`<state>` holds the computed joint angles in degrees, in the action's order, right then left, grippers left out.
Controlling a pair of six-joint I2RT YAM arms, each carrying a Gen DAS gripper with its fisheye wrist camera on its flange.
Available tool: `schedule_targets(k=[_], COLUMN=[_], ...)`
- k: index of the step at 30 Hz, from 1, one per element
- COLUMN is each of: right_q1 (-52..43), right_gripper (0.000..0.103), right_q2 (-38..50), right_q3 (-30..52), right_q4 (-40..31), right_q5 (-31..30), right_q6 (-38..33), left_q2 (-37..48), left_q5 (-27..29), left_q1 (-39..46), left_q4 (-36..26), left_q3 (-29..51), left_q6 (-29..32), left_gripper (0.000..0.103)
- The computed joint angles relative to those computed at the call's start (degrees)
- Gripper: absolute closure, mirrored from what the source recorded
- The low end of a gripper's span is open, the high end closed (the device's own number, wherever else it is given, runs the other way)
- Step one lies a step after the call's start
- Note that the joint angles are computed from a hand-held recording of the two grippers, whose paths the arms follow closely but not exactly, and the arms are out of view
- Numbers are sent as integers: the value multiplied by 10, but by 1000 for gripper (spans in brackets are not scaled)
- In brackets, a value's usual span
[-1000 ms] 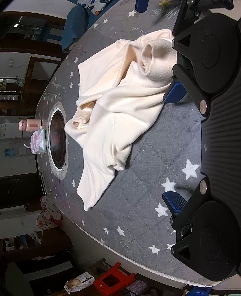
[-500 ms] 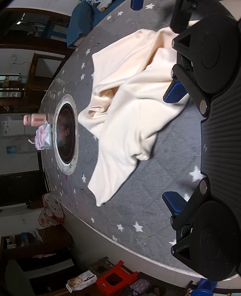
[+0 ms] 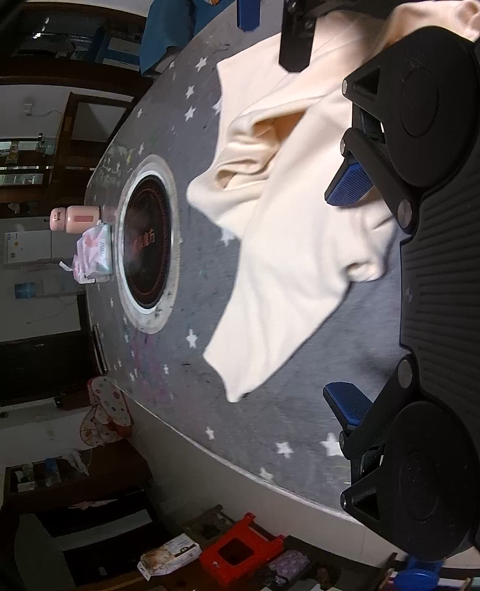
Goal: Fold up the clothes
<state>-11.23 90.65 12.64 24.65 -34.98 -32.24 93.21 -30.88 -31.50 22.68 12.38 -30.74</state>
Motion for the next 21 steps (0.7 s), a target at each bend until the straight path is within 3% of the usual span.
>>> schedule_targets(k=[8, 11, 16, 21], right_q1=[83, 106, 106, 48], right_gripper=[29, 41, 80, 95], right_q2=[102, 134, 166, 153], right_q3=[78, 98, 120, 109], right_q4=[19, 23, 15, 17], right_q5=[32, 43, 55, 24], right_q6=[45, 42, 41, 28], left_q2=[41, 51, 53, 90], left_q5=[25, 32, 41, 43], left_q1=[53, 64, 80, 85], left_q4=[42, 45, 44, 56], left_q3=[28, 36, 53, 92], left_q6=[59, 70, 82, 94], left_gripper=[0, 0, 0, 0])
